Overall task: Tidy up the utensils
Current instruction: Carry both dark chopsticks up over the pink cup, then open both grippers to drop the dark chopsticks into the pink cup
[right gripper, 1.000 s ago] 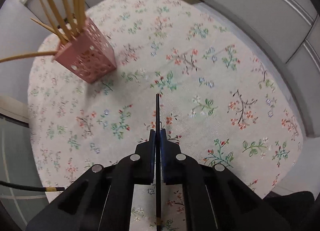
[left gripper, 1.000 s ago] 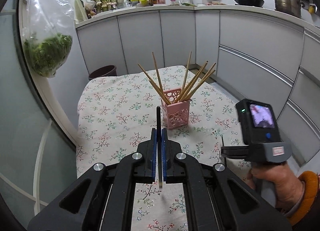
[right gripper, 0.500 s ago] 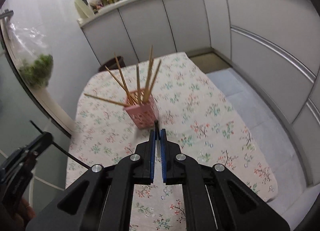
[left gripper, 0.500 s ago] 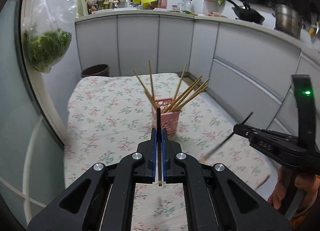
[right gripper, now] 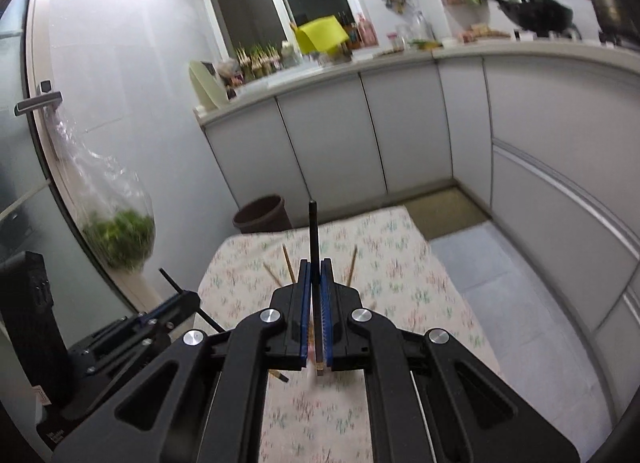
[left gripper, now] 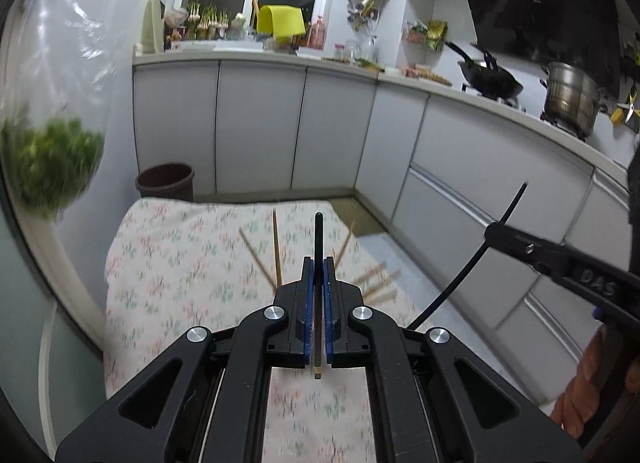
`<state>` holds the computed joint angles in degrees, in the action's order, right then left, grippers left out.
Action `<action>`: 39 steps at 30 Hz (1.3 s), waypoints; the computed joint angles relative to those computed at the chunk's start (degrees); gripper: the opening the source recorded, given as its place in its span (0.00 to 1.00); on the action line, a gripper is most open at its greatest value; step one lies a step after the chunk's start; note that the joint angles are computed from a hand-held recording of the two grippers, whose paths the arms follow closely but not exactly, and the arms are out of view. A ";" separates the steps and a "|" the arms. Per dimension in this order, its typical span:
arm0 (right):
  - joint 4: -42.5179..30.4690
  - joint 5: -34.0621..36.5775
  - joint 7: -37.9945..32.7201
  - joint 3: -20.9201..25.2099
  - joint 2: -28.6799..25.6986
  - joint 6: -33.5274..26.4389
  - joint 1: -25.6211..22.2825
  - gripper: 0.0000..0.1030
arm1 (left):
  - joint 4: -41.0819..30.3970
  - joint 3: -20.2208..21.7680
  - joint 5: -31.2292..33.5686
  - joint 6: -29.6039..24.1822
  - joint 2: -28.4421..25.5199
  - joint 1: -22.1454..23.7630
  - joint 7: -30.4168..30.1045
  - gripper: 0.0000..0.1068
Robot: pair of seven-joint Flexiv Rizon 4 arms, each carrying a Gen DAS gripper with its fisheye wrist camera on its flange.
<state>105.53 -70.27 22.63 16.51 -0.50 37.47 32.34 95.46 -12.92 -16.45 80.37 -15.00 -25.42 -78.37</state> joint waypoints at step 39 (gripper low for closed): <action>4.29 -3.96 7.70 1.72 -0.07 -15.71 3.57 0.76 | -5.88 32.39 29.48 7.75 -2.36 -24.02 -36.60 0.84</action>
<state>109.82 -74.24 30.33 18.23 -0.58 21.76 35.91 89.59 19.47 13.03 88.12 -17.36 -49.44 -114.97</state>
